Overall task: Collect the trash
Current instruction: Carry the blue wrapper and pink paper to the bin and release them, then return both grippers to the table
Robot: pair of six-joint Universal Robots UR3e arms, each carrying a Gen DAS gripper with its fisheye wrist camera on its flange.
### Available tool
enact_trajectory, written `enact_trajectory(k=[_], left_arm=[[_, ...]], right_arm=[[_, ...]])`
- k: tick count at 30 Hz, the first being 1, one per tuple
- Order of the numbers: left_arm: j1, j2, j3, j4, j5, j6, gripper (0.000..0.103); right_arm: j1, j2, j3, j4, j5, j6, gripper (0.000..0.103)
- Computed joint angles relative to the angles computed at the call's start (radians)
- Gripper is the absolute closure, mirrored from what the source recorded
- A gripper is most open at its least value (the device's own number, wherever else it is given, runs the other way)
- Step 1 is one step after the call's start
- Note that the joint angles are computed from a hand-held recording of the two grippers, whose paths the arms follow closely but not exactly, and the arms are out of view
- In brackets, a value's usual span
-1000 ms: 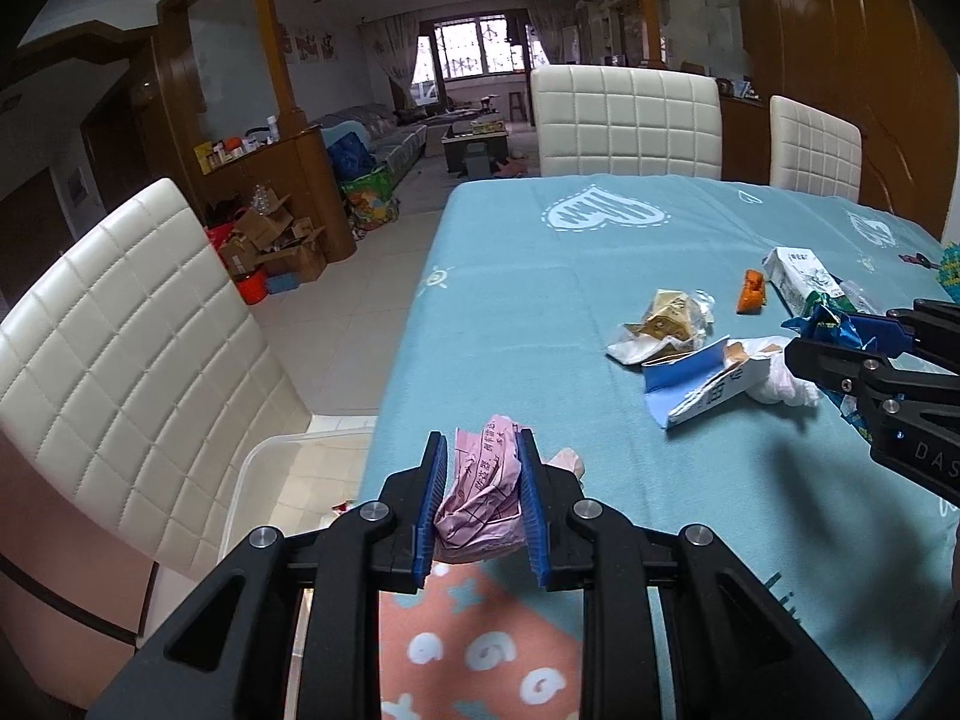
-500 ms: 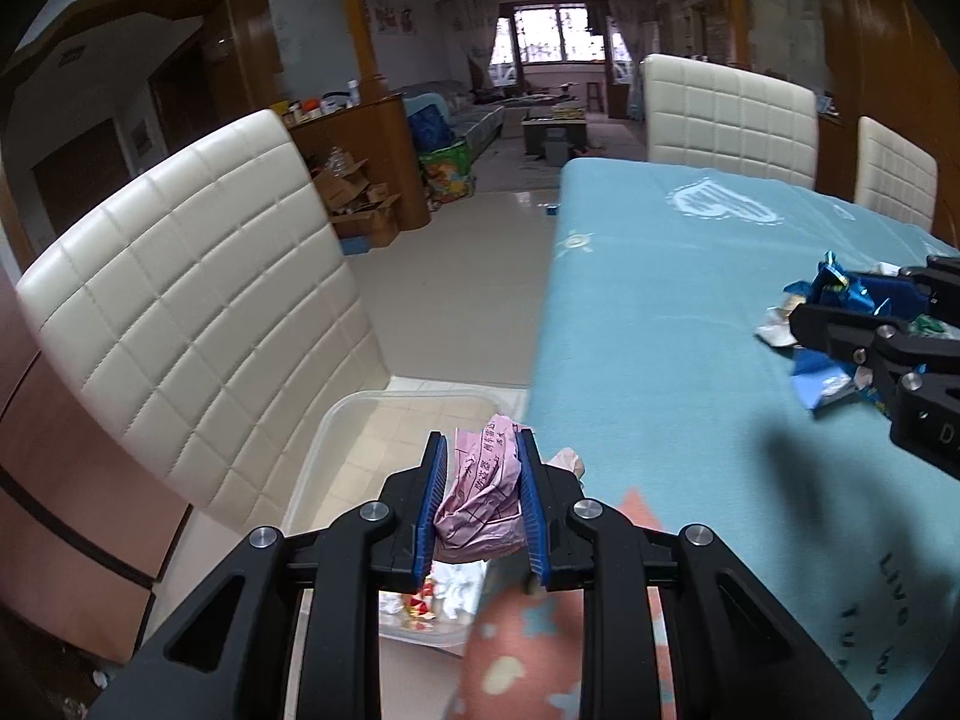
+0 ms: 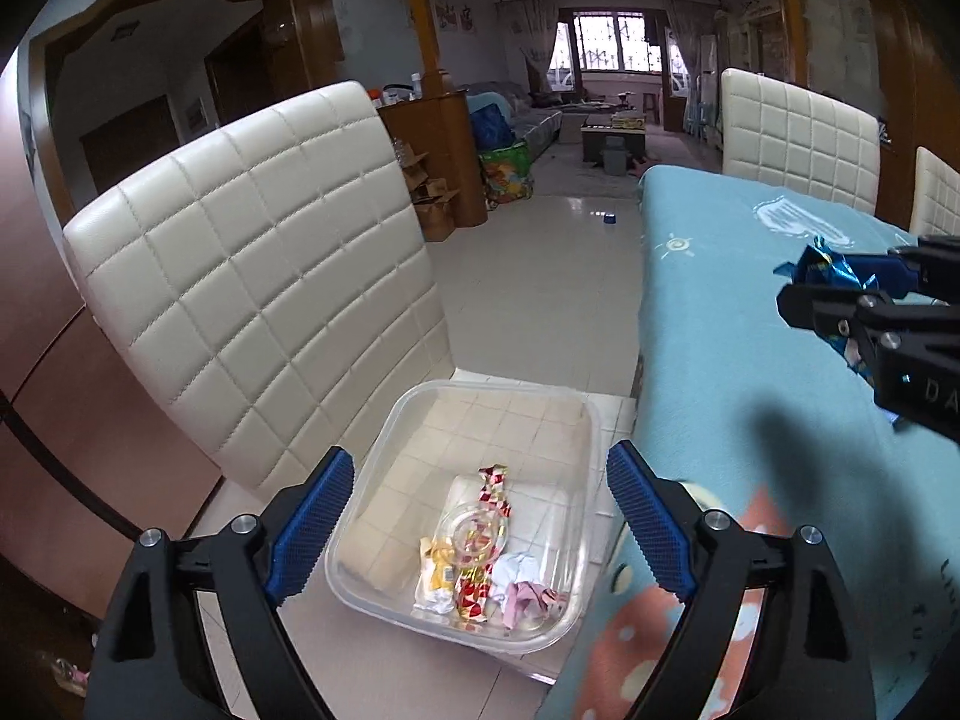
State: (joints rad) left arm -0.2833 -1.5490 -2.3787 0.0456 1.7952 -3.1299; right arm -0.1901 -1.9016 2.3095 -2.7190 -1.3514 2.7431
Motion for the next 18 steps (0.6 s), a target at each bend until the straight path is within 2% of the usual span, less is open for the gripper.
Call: enact_trajectory(k=[7, 11, 12, 13, 14, 15, 17, 18], left_arm=[[0.146, 0.099, -0.097, -0.028, -0.098, -0.002, 0.019], [0.187, 0.131, -0.132, -0.026, -0.119, 0.001, 0.019], [0.189, 0.137, -0.135, -0.029, -0.115, -0.001, 0.019], [0.193, 0.140, -0.139, -0.027, -0.113, 0.000, 0.019], [0.195, 0.140, -0.140, -0.024, -0.106, 0.002, 0.019], [0.194, 0.138, -0.141, -0.022, -0.099, 0.001, 0.019], [0.204, 0.149, -0.148, -0.028, -0.110, 0.006, 0.019], [0.206, 0.153, -0.148, -0.032, -0.114, 0.006, 0.019]], right_arm=[[0.143, 0.151, -0.059, -0.084, -0.073, 0.042, 0.067], [0.205, 0.216, -0.095, -0.123, -0.106, 0.058, 0.066], [0.215, 0.231, -0.109, -0.127, -0.111, 0.067, 0.063], [0.219, 0.236, -0.116, -0.128, -0.114, 0.073, 0.051], [0.228, 0.245, -0.129, -0.128, -0.126, 0.090, 0.038], [0.237, 0.247, -0.134, -0.138, -0.145, 0.108, 0.015], [0.234, 0.231, -0.086, -0.246, -0.161, 0.136, 0.014], [0.235, 0.224, -0.080, -0.251, -0.164, 0.128, 0.014]])
